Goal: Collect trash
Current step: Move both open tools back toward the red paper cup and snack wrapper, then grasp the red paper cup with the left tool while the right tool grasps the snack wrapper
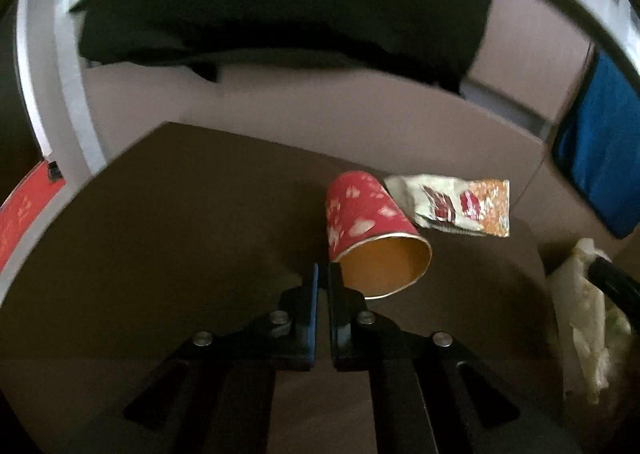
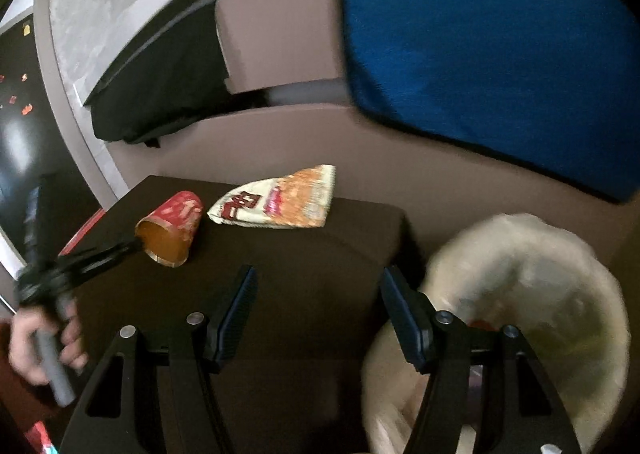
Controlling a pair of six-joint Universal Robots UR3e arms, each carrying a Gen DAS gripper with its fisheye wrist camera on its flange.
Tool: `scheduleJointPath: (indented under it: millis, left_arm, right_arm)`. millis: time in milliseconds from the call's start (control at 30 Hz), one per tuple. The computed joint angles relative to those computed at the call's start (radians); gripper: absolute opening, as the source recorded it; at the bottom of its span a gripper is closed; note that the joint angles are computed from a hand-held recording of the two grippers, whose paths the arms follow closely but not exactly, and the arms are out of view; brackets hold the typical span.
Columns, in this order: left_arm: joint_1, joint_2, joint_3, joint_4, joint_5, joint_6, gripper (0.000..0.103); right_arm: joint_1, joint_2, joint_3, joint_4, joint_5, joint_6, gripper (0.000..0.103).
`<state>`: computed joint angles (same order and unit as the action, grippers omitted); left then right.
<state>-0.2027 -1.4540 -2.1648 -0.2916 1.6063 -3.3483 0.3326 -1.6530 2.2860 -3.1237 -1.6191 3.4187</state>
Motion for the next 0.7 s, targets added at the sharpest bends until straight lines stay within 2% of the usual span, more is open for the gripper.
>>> scheduleJointPath:
  millis: [67, 233, 333, 433, 500, 533, 567, 700]
  left_arm:
    - [0.076, 0.149, -0.08, -0.051, -0.06, 0.048, 0.004]
    - [0.241, 0.469, -0.208, -0.202, -0.173, 0.159, 0.004]
    - [0.306, 0.569, -0.246, -0.265, -0.224, 0.209, 0.004]
    - [0.393, 0.642, -0.261, -0.362, -0.32, 0.262, 0.004]
    - [0.419, 0.65, -0.268, -0.383, -0.35, 0.27, 0.004]
    - [0.434, 0.652, -0.273, -0.389, -0.368, 0.276, 0.004]
    - [0.441, 0.641, -0.279, -0.384, -0.38, 0.275, 0.004]
    - [0.497, 0.634, -0.284, -0.434, -0.464, 0.304, 0.006]
  right_arm:
    - [-0.008, 0.136, -0.11, -0.019, 0.03, 0.027, 0.061]
    - [0.014, 0.425, -0.395, 0.007, -0.029, 0.097, 0.061]
    - [-0.002, 0.52, -0.499, 0.045, -0.024, 0.121, 0.061]
    - [-0.029, 0.59, -0.595, 0.119, 0.02, 0.141, 0.062]
    - [-0.064, 0.605, -0.602, 0.12, 0.128, 0.137, 0.052]
    - [-0.07, 0.601, -0.589, 0.109, 0.159, 0.132, 0.033]
    - [-0.059, 0.588, -0.572, 0.104, 0.154, 0.121, 0.023]
    - [-0.015, 0.504, -0.465, 0.072, 0.16, 0.057, 0.018]
